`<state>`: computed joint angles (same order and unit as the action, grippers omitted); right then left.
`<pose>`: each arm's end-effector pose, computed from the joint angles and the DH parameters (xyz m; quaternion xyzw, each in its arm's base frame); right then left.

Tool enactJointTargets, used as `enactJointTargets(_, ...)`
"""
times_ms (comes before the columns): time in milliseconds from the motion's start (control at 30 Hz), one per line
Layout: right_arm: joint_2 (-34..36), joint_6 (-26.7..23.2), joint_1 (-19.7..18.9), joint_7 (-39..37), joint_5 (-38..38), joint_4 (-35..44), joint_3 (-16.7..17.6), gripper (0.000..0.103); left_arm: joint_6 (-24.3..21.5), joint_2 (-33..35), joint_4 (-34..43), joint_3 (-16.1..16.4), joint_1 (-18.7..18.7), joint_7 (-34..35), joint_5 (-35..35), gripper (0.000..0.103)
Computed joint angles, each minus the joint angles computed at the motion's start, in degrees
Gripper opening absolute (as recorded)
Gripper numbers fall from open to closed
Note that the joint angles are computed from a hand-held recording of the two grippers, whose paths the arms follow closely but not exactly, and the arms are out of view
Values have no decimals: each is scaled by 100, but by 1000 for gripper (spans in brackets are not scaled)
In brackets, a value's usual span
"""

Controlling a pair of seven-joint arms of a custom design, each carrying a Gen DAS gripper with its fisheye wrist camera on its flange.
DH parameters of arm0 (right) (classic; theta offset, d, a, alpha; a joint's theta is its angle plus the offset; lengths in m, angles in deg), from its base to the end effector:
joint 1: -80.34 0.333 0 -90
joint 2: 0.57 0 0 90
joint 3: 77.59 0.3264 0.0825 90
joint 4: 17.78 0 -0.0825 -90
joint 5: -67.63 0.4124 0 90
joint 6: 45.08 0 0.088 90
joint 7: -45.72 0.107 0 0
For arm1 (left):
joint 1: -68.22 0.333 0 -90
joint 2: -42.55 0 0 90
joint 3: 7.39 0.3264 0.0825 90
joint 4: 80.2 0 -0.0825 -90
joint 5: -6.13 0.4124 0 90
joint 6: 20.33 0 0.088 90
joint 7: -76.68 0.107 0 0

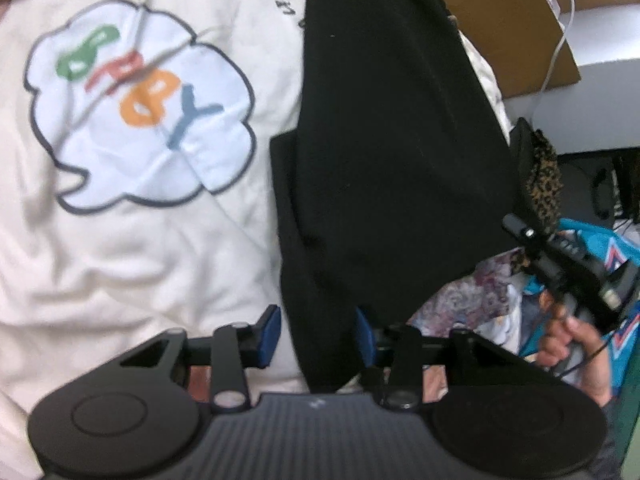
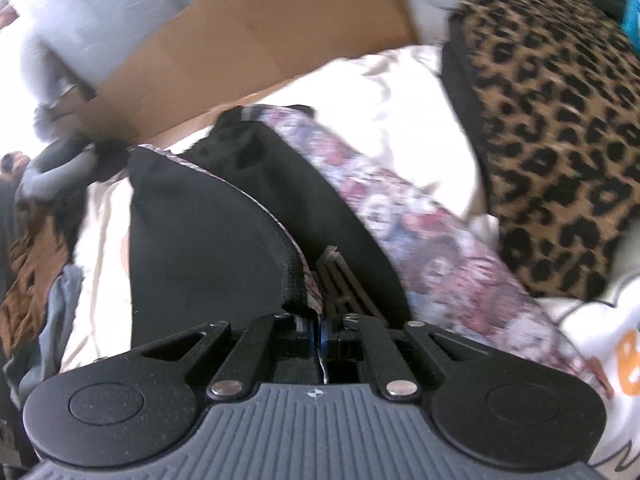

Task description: Fold clothes

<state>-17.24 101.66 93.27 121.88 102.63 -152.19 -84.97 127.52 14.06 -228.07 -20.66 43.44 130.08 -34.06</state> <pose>0.5156 0.0383 0.4955 -0.6327 0.6984 -0.0195 0.3342 0.3553 -0.2672 0.4685 0.8132 -0.4929 0.2649 0.1598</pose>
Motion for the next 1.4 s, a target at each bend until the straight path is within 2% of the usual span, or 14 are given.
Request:
enactJointTargets(200, -54, 122, -117, 283, 84, -248, -81, 1, 552, 128, -243, 182, -421, 485, -942, 42)
enactJointTargets(367, -136, 175, -124, 325, 289, -433, -164, 1, 1046, 282, -327, 346, -852, 1306, -2176, 42)
enactJointTargets(567, -143, 132, 64, -261, 1154, -522, -422, 5, 1236, 421, -318, 266, -864, 1899, -3002, 39)
enactJointTargets(600, -125, 112, 48, -319, 1258, -520, -419, 7, 1237, 381, -333, 249, -861, 1975, -3101, 39)
enactJointTargets(667, -82, 90, 1, -410, 1421, -514, -395, 31, 1271, 324, -401, 243, -910, 2247, -3433, 39)
enactJointTargets(733, -43, 209, -79, -355, 1474, -528, -315, 39, 1306, 307, -427, 228, -913, 2469, -3736, 39)
enactJointTargets(900, 48, 311, -132, -477, 1844, -504, -295, 39, 1477, 445, -341, 90, -886, 3268, -4692, 38)
enactJointTargets(933, 61, 320, -139, -526, 1908, -498, -289, 38, 1477, 433, -351, 26, -824, 3204, -4623, 35)
enactJointTargets(967, 68, 329, -153, -568, 1920, -497, -267, 36, 1468, 417, -367, -22, -776, 3117, -4523, 22)
enactJointTargets(1000, 74, 340, -164, -610, 1911, -498, -243, 32, 1423, 399, -388, -56, -734, 2974, -4351, 10)
enactJointTargets(1067, 78, 391, -194, -573, 1895, -511, -199, 4, 1410, 398, -389, -125, -672, 2665, -3992, 7)
enactJointTargets(1200, -69, 437, -168, -642, 2071, -595, -216, 2, 1487, 300, -382, -97, -694, 2372, -3559, 4)
enactJointTargets(1300, -233, 415, -135, -712, 2104, -628, -250, 1, 1393, 208, -308, 168, -859, 2842, -4024, 4)
enactJointTargets(1400, -405, 344, -96, -758, 2109, -653, -314, 1, 1221, 152, -200, 144, -705, 2862, -3769, 4)
